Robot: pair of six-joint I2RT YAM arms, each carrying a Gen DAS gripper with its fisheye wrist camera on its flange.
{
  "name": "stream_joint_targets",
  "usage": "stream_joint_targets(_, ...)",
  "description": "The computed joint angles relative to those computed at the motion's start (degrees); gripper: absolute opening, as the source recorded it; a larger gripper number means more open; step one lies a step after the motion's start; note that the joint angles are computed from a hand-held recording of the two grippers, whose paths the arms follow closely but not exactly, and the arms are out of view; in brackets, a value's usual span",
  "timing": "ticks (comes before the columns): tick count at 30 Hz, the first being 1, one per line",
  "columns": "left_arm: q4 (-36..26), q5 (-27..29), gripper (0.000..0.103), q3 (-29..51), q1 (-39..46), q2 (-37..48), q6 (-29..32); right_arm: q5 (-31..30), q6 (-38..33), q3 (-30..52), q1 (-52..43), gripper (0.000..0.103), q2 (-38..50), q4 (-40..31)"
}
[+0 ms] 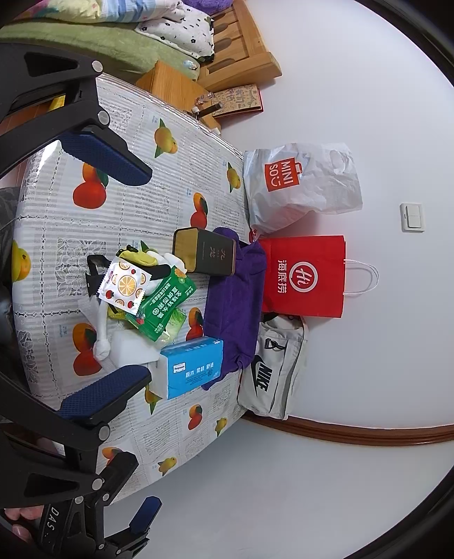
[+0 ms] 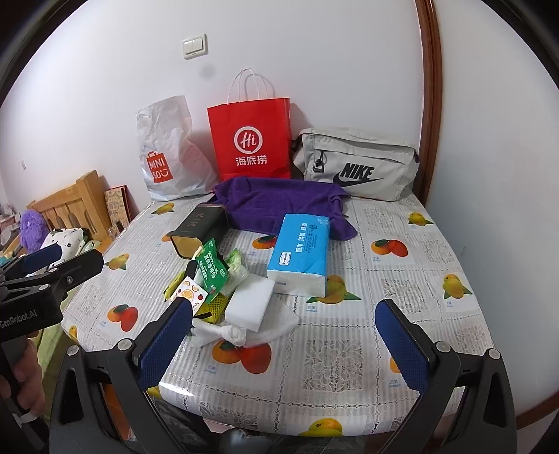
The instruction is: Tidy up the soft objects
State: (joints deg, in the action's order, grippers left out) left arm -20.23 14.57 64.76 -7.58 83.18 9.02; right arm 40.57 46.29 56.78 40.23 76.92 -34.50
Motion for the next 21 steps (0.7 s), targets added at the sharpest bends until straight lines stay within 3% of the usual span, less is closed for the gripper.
stream_joint_targets(21, 0.27, -0.17, 0.103, -0.74, -0.03, -0.38, -0.08, -0.03, 0.2, 0.01, 0.06, 0.103, -0.18, -0.22)
